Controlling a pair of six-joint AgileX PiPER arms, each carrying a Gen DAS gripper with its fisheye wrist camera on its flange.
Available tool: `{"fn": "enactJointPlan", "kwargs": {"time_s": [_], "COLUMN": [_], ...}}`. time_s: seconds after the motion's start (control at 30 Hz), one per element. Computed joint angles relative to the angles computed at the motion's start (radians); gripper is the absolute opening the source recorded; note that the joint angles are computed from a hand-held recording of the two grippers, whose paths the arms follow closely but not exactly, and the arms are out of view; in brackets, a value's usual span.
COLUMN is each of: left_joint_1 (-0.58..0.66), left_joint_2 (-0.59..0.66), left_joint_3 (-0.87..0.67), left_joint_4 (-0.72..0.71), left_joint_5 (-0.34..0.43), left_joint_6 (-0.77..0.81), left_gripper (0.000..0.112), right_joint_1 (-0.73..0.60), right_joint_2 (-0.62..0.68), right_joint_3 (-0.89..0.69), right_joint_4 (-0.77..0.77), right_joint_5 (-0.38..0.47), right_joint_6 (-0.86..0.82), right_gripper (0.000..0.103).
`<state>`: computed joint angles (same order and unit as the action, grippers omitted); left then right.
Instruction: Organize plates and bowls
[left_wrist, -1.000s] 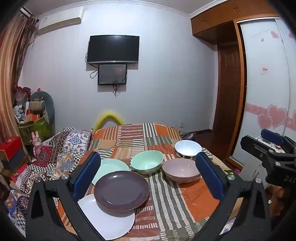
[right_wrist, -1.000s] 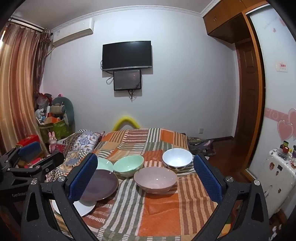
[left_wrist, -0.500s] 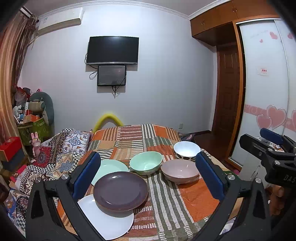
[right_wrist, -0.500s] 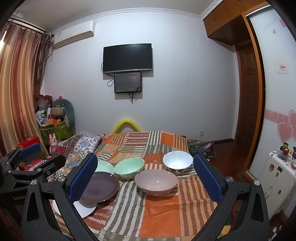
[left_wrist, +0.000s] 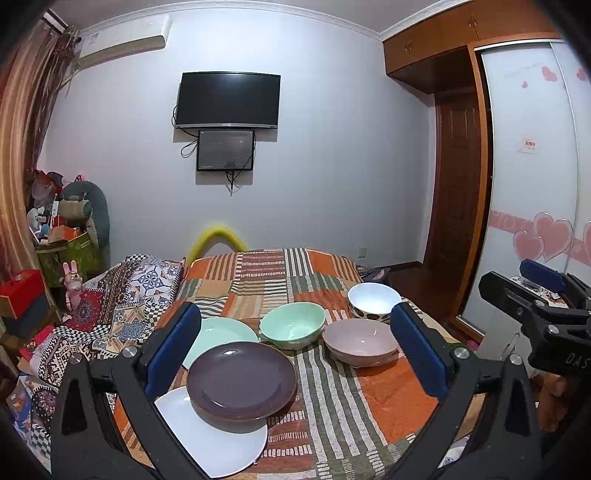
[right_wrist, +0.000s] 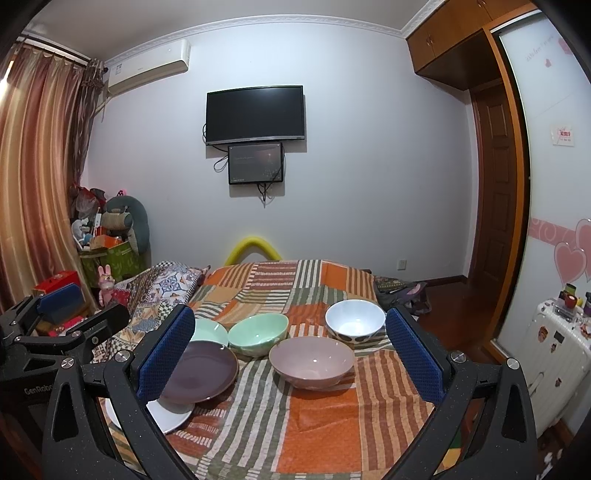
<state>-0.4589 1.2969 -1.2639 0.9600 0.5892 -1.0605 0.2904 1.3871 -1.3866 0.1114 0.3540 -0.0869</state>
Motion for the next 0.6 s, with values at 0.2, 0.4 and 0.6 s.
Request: {"fn": "enactJointPlan", "kwargs": {"time_s": [0.2, 0.4, 0.6], "left_joint_1": [0.001, 0.002, 0.007], "left_joint_2": [-0.003, -0.003, -0.003], "left_joint_3": [0.004, 0.003, 0.003], "left_joint_4": [0.001, 0.0, -0.007], "left_joint_5": [-0.002, -0.002, -0.007], "left_joint_6": [-0.007, -0.006, -0.002], "left_gripper": [0.103, 0.103, 0.103], "right_joint_1": [0.001, 0.002, -0.001], "right_joint_2": [0.001, 0.001, -0.001], "right_joint_3": [-0.002, 0.001, 0.007], "right_joint_4": [-0.007, -0.009, -0.001], "right_joint_5": [0.001, -0.003, -0.007], "right_joint_6": [0.006, 0.007, -0.003], "right_gripper": [0.103, 0.103, 0.103]}}
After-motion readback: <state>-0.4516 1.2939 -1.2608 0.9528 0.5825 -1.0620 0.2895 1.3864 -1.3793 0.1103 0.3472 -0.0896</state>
